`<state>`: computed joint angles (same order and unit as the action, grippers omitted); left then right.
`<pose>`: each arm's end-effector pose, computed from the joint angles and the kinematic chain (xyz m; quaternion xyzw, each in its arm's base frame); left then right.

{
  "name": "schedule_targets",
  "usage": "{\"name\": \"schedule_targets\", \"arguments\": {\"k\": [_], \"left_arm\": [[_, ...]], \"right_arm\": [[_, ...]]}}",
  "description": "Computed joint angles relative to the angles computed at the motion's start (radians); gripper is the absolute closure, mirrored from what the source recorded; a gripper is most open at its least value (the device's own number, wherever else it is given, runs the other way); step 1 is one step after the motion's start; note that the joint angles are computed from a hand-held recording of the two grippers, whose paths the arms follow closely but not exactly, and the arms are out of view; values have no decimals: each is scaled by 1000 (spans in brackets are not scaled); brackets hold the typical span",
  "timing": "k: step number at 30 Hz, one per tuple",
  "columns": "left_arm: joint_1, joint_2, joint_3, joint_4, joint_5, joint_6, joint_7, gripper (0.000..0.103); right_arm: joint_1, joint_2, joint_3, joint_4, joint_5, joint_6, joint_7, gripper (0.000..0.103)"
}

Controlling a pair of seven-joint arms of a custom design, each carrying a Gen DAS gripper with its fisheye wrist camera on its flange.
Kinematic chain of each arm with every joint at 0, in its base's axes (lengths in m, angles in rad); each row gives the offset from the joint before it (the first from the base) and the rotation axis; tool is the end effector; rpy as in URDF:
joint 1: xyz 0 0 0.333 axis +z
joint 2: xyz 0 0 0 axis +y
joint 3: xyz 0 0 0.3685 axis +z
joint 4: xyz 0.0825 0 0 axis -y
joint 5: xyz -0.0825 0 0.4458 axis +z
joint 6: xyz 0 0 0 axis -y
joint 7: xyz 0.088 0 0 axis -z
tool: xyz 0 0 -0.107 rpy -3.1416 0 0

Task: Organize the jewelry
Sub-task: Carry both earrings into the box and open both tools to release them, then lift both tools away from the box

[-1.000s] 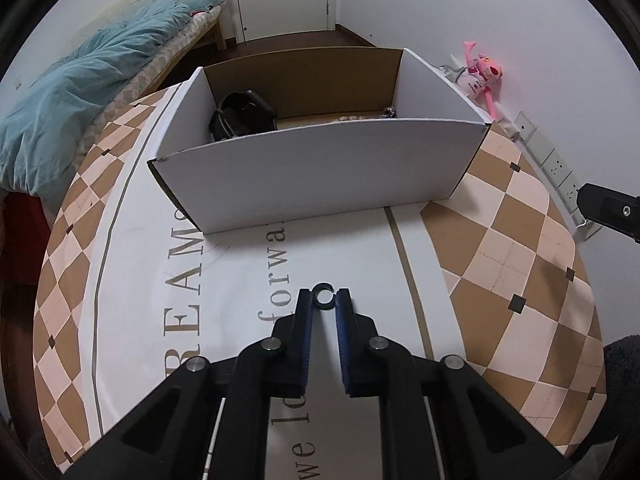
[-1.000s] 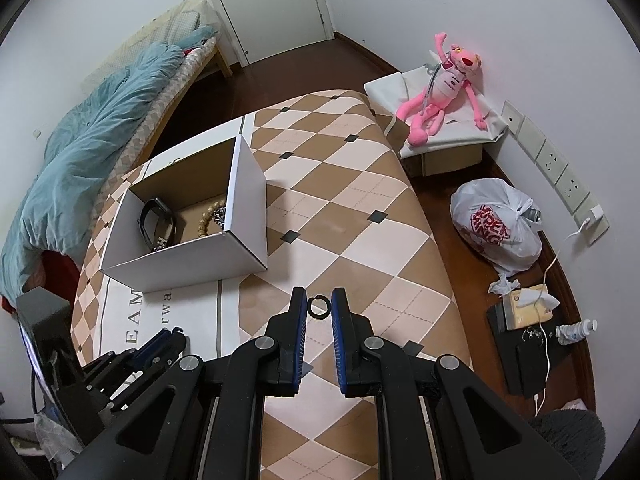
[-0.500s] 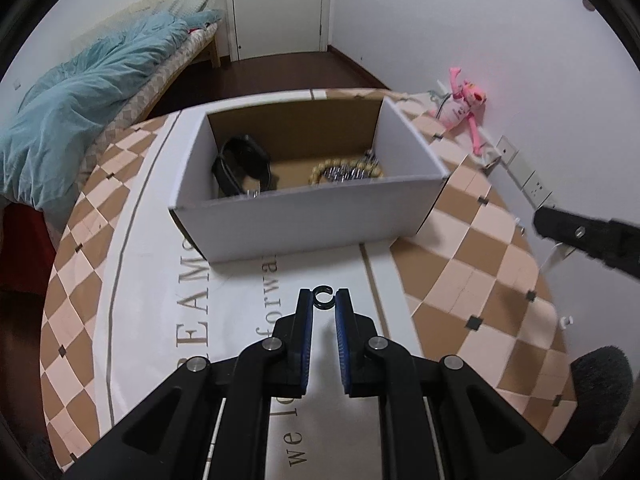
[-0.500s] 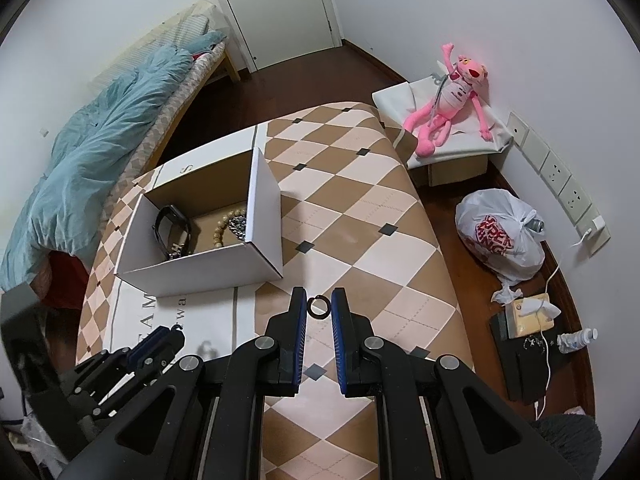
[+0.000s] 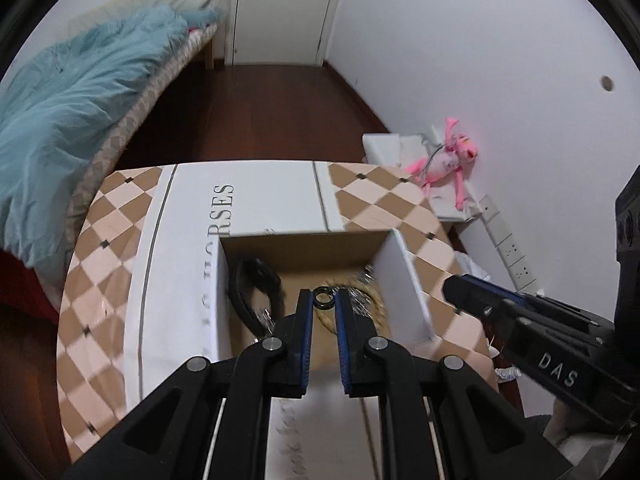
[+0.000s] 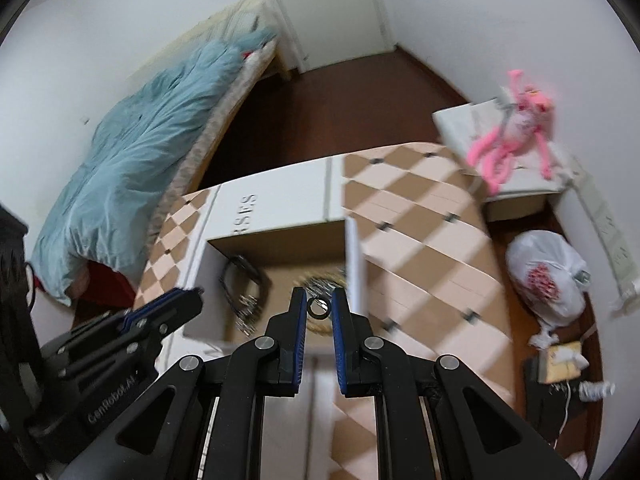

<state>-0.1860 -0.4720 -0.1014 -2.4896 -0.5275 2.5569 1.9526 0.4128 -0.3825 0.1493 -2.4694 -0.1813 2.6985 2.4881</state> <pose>0.4552 -0.1311 0.5313 -0.5606 0.7665 -0.3040 0.0763 0.4185 0.2766 0.5173 -0.5989 0.7389 -0.1028 0.2912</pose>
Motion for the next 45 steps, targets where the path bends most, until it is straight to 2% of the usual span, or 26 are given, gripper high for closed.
{"name": "schedule_targets", "arguments": {"k": [2,4,7,9,11,12,13,14,15,20,23,25,27,31,37,45], "left_arm": [[14,71,6,66,22,-46,-5,94],[39,110,-8,102,54,-82,-42,94],[61,159,-18,153,89,-142,-81,93],[78,176,-33,172,132,-161,-125,92],[87,173,-42,174,164,-147,-150,89],[91,173,-44,179,177,-147,-160,78],[95,172,-45,182,190,-145,-172,69],[96,167,-44,182,196,-141,-180,45],[97,167,-42,185,199,-137,-185,28],[118,138,-46,181,256,-129,-223,26],[138,103,-62,146,324,-113,-262,5],[147,74,-68,112,358,-99,-281,5],[152,51,-72,82,382,-99,-300,5],[161,14,-80,32,419,-102,-332,5],[148,-62,-71,-18,419,-105,-339,4],[131,-248,-58,-84,395,-97,-303,4]], "right_arm": [[52,80,-66,61,92,-17,-115,90],[75,154,-103,127,187,-68,-230,90],[57,222,-103,195,278,-139,-321,89],[32,239,-88,215,290,-166,-339,87],[11,238,-75,221,293,-174,-340,72],[2,232,-68,220,281,-173,-330,62],[-6,228,-63,221,271,-178,-325,59],[-12,224,-59,222,258,-184,-316,59],[-18,219,-53,223,240,-192,-303,59],[-33,179,-27,213,143,-236,-226,56],[-36,153,-5,204,67,-286,-159,35],[-33,139,8,200,23,-335,-122,17],[-27,129,18,194,-8,-373,-91,10],[-7,110,32,178,-46,-434,-48,7],[16,57,50,157,-95,-472,17,5],[39,-84,102,138,-164,-537,125,5]]}}
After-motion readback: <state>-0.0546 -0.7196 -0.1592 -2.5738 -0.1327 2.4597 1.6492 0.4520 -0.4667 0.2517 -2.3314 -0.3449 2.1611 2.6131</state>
